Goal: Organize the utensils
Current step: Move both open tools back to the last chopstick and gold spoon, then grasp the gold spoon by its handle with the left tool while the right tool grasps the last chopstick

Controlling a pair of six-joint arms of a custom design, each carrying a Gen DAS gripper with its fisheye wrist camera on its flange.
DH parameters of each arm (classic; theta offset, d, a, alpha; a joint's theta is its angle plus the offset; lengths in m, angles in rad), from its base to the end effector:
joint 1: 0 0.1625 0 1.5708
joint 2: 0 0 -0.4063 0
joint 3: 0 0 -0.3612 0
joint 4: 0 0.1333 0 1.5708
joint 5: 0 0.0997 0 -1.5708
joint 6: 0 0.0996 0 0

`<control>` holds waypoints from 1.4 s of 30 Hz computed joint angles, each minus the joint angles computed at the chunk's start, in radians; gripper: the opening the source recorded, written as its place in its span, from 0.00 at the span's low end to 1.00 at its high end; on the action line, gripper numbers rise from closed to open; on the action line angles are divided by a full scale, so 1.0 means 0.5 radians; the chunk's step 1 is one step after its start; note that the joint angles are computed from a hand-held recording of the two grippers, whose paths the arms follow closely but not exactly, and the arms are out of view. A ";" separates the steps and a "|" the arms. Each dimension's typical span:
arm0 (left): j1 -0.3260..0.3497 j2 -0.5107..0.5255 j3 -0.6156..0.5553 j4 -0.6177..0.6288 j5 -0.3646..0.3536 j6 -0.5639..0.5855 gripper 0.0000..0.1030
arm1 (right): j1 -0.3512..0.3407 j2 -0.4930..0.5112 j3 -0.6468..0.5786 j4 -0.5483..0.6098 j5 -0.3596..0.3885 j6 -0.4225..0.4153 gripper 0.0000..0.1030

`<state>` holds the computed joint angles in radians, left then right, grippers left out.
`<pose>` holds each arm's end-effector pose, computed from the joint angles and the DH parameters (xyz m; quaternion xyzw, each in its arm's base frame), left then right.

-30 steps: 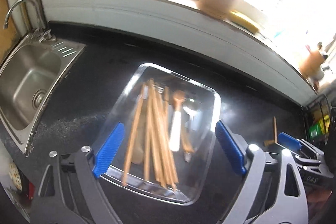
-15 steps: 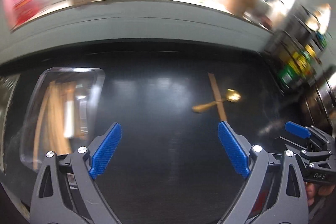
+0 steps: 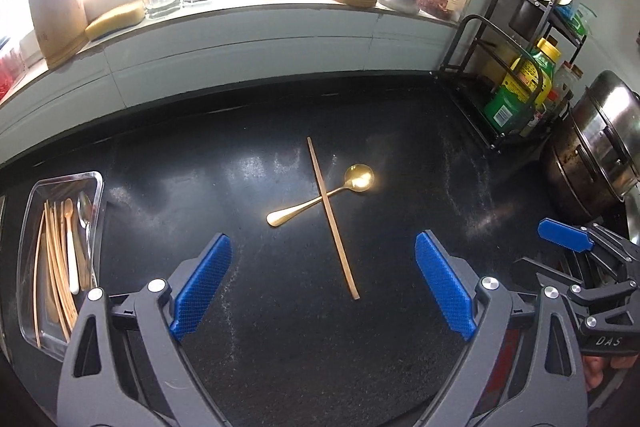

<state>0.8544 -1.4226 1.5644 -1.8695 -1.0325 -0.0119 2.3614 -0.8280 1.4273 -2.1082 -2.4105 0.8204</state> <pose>-0.2086 -0.5203 0.4444 0.3120 0.9092 -0.1650 0.2208 0.5167 -0.4282 0.1855 -0.0010 -0.9128 0.2743 0.3026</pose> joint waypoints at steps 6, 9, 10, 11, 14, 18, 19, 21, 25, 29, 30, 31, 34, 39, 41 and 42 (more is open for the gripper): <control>0.050 -0.001 -0.029 0.000 0.046 0.039 0.89 | -0.023 0.080 -0.072 -0.035 0.043 -0.100 0.75; 0.091 0.014 -0.044 0.012 0.129 0.114 0.89 | -0.064 0.167 -0.124 -0.040 0.048 -0.141 0.75; 0.113 0.020 -0.065 0.027 0.140 0.118 0.89 | -0.075 0.194 -0.144 -0.031 0.046 -0.144 0.75; 0.135 0.026 -0.089 0.040 0.141 0.116 0.89 | -0.099 0.242 -0.170 -0.019 0.039 -0.147 0.75; 0.194 0.056 -0.157 0.070 0.156 0.151 0.89 | -0.161 0.355 -0.225 -0.011 0.038 -0.146 0.75; 0.266 0.123 -0.249 0.072 0.163 0.281 0.89 | -0.225 0.502 -0.316 0.004 0.032 -0.174 0.75; 0.278 0.137 -0.263 0.075 0.166 0.300 0.89 | -0.244 0.540 -0.348 0.023 0.036 -0.184 0.75; 0.310 0.183 -0.315 0.087 0.157 0.340 0.89 | -0.274 0.607 -0.397 0.029 0.024 -0.217 0.75; 0.377 0.302 -0.424 0.093 0.113 0.457 0.89 | -0.327 0.727 -0.491 0.052 -0.024 -0.274 0.72; 0.432 0.422 -0.495 0.072 0.044 0.596 0.89 | -0.369 0.782 -0.520 -0.002 -0.032 -0.303 0.66; 0.442 0.446 -0.502 0.071 0.033 0.620 0.89 | -0.370 0.792 -0.530 0.002 -0.054 -0.295 0.66; 0.453 0.475 -0.512 0.061 0.021 0.653 0.89 | -0.373 0.801 -0.540 -0.009 -0.062 -0.309 0.65; 0.481 0.556 -0.528 0.001 -0.024 0.782 0.89 | -0.385 0.822 -0.563 -0.073 -0.068 -0.373 0.52; 0.503 0.685 -0.554 -0.130 -0.089 1.057 0.89 | -0.409 0.828 -0.594 -0.131 -0.049 -0.454 0.07; 0.512 0.726 -0.561 -0.142 -0.132 1.153 0.89 | -0.425 0.781 -0.526 -0.183 -0.033 -0.430 0.07; 0.518 0.751 -0.562 -0.144 -0.166 1.237 0.89 | -0.427 0.756 -0.492 -0.182 -0.046 -0.411 0.07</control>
